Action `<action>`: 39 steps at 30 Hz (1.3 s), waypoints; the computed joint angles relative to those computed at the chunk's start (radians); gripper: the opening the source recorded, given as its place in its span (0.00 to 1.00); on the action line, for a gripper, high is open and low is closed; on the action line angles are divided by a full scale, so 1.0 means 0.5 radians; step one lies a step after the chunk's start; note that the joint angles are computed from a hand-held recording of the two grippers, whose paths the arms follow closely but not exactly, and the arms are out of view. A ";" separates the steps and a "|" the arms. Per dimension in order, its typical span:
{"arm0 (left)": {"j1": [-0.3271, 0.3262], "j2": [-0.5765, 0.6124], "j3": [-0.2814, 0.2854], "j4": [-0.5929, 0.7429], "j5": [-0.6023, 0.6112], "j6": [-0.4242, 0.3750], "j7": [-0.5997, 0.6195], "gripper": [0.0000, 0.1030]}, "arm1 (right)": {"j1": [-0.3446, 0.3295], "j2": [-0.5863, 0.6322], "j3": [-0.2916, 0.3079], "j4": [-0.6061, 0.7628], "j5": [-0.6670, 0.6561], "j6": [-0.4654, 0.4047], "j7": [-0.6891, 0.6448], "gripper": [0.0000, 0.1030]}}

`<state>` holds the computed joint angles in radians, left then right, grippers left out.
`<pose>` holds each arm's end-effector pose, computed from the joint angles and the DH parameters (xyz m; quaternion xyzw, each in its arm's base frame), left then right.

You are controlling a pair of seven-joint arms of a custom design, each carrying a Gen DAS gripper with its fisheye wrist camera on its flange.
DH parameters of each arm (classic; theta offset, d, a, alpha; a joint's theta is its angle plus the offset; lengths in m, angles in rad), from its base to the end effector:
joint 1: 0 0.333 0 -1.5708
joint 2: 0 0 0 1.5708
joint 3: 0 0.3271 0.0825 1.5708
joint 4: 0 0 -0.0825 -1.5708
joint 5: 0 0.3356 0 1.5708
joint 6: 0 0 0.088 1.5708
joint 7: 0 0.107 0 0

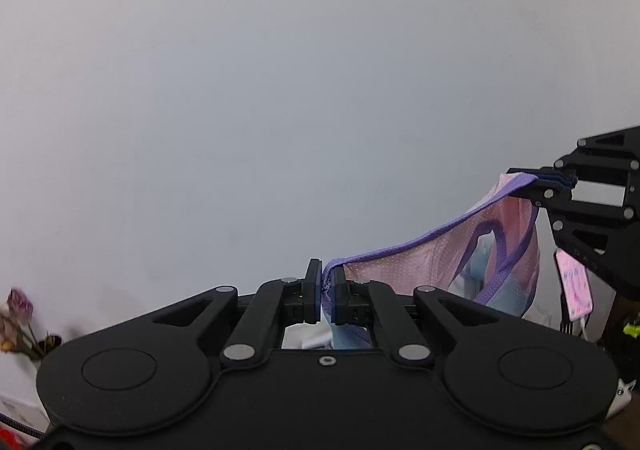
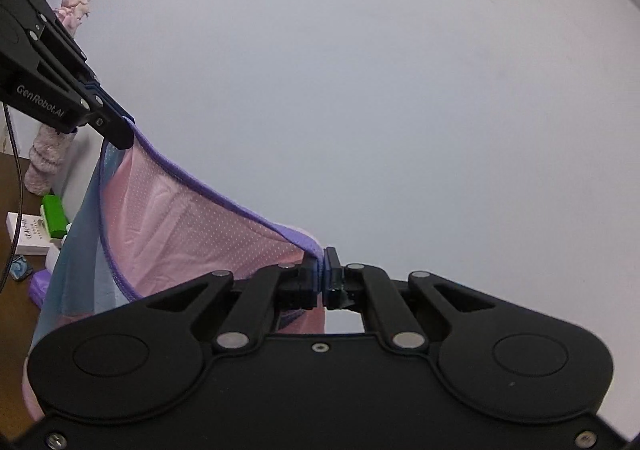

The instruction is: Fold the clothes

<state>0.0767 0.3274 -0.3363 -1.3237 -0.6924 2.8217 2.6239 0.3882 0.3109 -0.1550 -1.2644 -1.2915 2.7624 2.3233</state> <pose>0.6481 -0.0867 0.7051 -0.3374 0.7249 -0.4786 0.3629 0.6128 0.2105 0.7111 -0.6287 0.3845 -0.6174 0.2753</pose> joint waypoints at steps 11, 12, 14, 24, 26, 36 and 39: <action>0.059 -0.308 -0.063 -1.428 -0.821 0.378 1.008 0.72 | -0.120 0.015 0.400 -0.919 1.244 -0.004 -0.820 0.04; 0.080 -0.343 -0.077 -1.473 -0.973 0.345 1.184 0.72 | -0.121 0.026 0.427 -0.960 1.345 -0.016 -0.883 0.04; 0.105 -0.430 -0.049 -1.542 -1.140 0.166 1.405 0.72 | -0.147 0.007 0.490 -1.016 1.606 -0.017 -0.984 0.04; -0.158 -0.300 0.135 -1.337 -1.163 -0.066 1.433 0.64 | -0.475 0.171 0.703 -0.378 2.953 -0.385 -1.450 0.04; -0.202 -0.229 0.172 -1.260 -1.041 -0.075 1.239 0.58 | -0.484 0.192 0.687 -0.325 3.080 -0.456 -1.475 0.04; -0.020 0.029 0.134 -0.916 -0.561 -0.623 0.531 0.03 | -0.428 0.271 0.547 -0.198 3.297 -0.560 -1.532 0.04; 0.018 0.043 0.134 -0.881 -0.619 -0.682 0.424 0.02 | -0.425 0.315 0.531 -0.165 3.288 -0.579 -1.516 0.04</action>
